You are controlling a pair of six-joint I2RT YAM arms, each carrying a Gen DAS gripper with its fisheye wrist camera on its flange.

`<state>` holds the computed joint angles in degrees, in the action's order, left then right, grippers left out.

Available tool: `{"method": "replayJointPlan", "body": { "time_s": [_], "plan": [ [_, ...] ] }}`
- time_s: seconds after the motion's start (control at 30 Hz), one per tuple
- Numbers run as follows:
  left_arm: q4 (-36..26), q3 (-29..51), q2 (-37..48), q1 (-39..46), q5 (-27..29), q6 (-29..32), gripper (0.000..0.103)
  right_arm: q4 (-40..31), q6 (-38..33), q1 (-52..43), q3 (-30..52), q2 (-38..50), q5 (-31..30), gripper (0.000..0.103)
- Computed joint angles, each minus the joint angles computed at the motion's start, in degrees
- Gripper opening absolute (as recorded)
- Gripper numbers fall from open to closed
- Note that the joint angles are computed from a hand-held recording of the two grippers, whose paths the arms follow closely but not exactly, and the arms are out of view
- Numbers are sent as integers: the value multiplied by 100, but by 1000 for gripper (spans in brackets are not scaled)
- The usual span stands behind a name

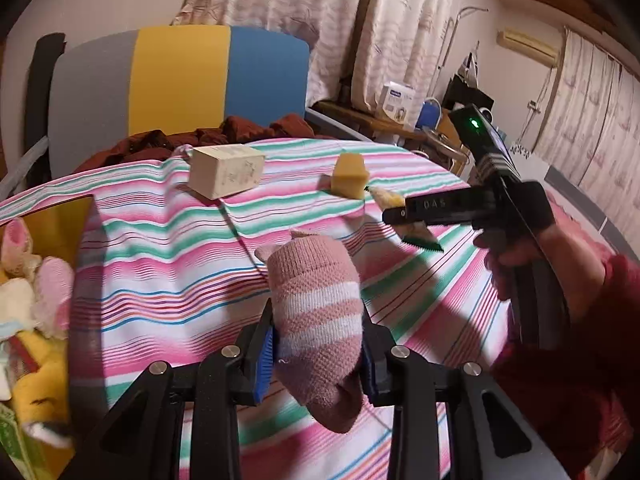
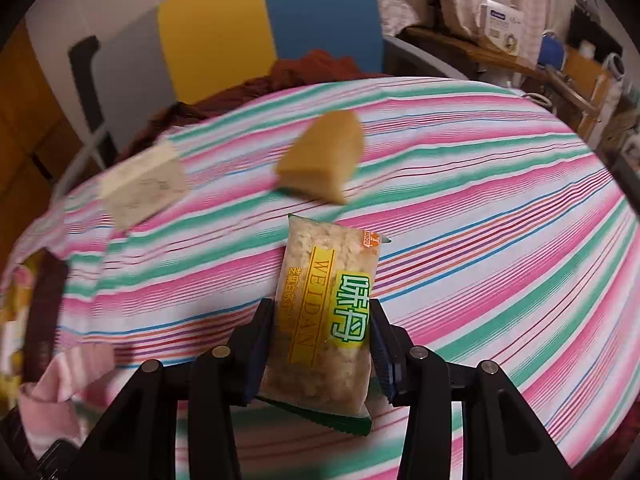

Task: Organize objects
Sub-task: 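Carry the pink sock and snack packet into the gold tray and open both grippers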

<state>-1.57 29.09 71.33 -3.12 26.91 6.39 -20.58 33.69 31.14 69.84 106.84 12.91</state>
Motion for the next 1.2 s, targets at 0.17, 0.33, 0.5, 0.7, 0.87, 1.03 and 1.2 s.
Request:
{"method": "replayJointPlan", "body": {
  "time_s": [0.17, 0.33, 0.5, 0.7, 0.87, 1.03, 1.2],
  "plan": [
    [-535, -32, -477, 719, 539, 202, 34, 24, 209, 797, 157, -90, -20, 46],
    [-1214, 0, -947, 1711, 1159, 652, 34, -28, 319, 1600, 732, 105, -9, 45],
    [-1947, 169, -1101, 3027, 1779, 1331, 34, -76, 405, 2169, 1414, 458, -103, 45],
    [-2562, 544, -516, 4424, 2236, 2077, 34, -293, 533, 2610, 2359, 1089, -443, 46],
    [-2802, 909, 343, 5073, 2310, 2406, 34, -516, 403, 2865, 3072, 1568, -665, 46],
    [-2940, 1313, 1122, 5122, 2231, 2399, 34, -776, 418, 2982, 3774, 1998, -1296, 46],
    [-2751, 1657, 1802, 4895, 1835, 2096, 34, -1186, 393, 3035, 4593, 2565, -1686, 46]
  ]
}}
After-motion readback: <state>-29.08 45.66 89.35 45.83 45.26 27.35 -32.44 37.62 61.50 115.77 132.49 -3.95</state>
